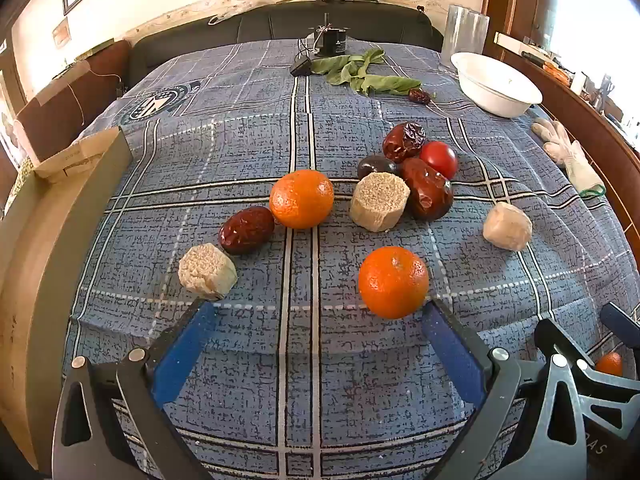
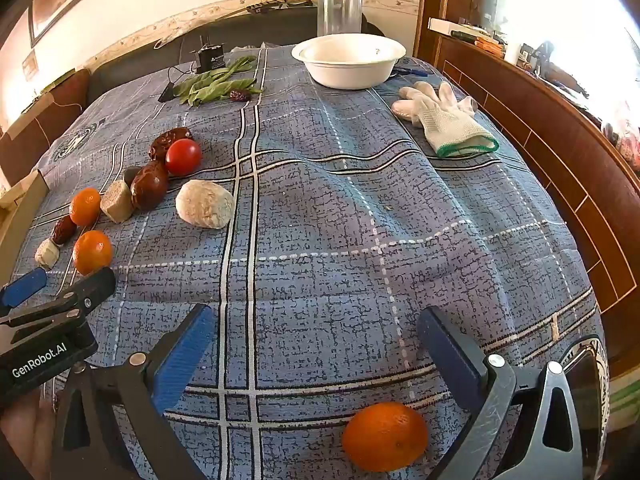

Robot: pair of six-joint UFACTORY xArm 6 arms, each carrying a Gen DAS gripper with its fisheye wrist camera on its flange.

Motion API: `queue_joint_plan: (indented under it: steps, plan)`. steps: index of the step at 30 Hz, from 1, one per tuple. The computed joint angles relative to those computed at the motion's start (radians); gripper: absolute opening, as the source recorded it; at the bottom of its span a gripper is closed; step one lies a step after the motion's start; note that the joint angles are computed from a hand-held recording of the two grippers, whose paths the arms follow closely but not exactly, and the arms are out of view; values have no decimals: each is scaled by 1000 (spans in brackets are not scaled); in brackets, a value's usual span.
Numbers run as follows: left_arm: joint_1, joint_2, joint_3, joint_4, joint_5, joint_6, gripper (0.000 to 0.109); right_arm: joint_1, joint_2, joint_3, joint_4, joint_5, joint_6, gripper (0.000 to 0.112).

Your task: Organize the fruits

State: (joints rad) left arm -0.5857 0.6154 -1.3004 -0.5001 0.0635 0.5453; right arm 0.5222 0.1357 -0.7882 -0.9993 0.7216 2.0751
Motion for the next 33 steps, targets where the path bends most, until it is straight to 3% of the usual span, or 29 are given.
queue_joint_plan:
  steps: [33]
  plan:
    - [1, 0, 6, 34, -7, -42, 103, 0, 1, 0, -2, -1, 3, 103]
